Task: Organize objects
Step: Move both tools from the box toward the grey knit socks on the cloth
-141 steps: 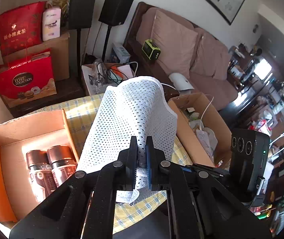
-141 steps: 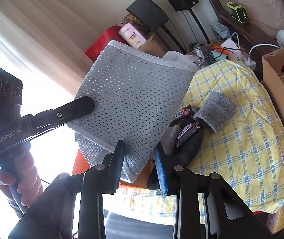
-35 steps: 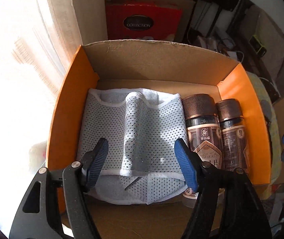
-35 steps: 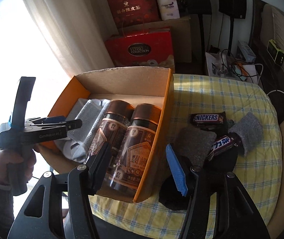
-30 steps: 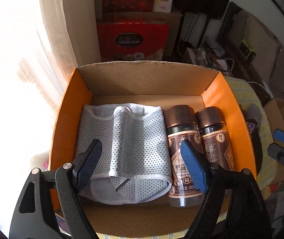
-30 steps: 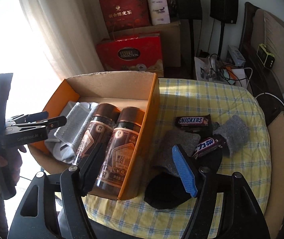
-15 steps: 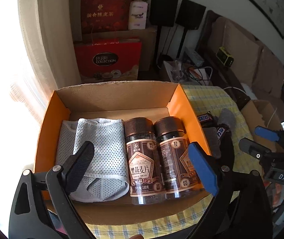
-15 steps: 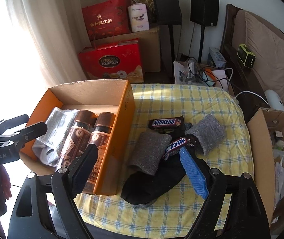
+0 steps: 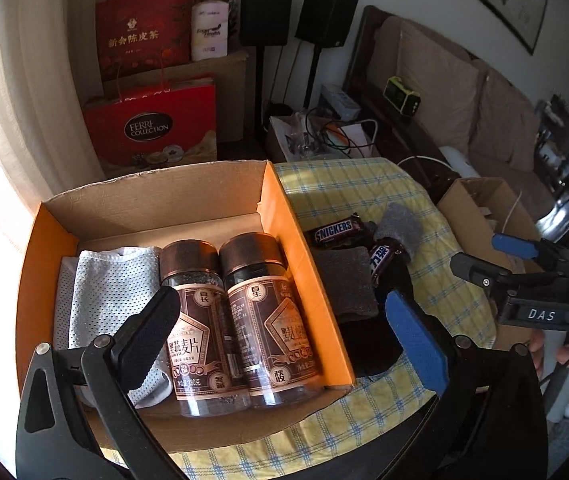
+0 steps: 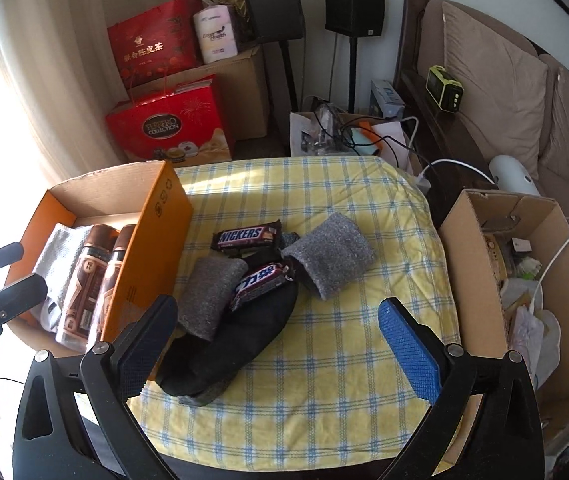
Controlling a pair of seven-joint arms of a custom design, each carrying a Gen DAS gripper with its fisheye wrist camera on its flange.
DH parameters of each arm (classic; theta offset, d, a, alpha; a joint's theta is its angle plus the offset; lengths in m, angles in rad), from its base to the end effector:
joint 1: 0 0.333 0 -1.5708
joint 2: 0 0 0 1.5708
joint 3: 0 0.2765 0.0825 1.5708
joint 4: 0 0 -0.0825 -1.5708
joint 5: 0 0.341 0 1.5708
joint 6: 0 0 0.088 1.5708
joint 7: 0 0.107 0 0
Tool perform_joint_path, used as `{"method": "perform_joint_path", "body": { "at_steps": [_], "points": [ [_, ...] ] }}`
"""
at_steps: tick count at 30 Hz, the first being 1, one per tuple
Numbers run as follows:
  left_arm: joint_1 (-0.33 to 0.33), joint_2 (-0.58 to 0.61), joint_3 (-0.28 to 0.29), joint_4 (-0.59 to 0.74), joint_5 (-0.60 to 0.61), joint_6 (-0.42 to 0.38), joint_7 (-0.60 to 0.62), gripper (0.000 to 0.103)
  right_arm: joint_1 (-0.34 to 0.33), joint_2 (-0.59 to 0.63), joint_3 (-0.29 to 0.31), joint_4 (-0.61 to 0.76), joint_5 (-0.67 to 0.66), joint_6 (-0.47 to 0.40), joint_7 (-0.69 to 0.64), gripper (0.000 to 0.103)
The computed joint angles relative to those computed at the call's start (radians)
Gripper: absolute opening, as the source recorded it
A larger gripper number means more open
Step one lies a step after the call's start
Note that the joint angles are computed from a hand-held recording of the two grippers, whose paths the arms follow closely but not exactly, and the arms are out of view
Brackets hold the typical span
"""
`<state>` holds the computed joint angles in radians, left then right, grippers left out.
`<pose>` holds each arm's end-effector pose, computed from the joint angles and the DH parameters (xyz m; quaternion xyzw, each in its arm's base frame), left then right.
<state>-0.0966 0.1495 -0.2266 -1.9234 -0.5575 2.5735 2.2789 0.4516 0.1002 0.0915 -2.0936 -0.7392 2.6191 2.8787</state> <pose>0.5623 -0.1734 0.4503 -0.4329 0.8424 -0.3120 0.0756 0.4682 0.2996 0.4023 -0.6033 0.7349 -0.2082 0.2295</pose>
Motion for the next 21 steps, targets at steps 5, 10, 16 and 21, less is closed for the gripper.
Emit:
{"method": "perform_joint_path", "body": {
  "at_steps": [5,10,16,21],
  "points": [
    [-0.045,0.026,-0.014,0.034,0.112,-0.018,-0.041,0.097,-0.025,-0.018,-0.008,-0.045,0.037,0.024,-0.018,0.102],
    [-0.083,0.062,-0.029,0.068,0.213,-0.031,-0.083,0.090,-0.051,-0.024,-0.016,-0.079,0.065,0.062,-0.027,0.101],
    [-0.133,0.148,-0.027,0.170,0.359,-0.126,-0.174,0.057,-0.077,-0.014,-0.029,-0.110,0.114,0.106,-0.045,0.085],
    [-0.180,0.235,-0.015,0.271,0.497,-0.217,-0.253,0.050,-0.091,0.003,-0.042,-0.115,0.144,0.124,-0.062,0.078]
  ]
}}
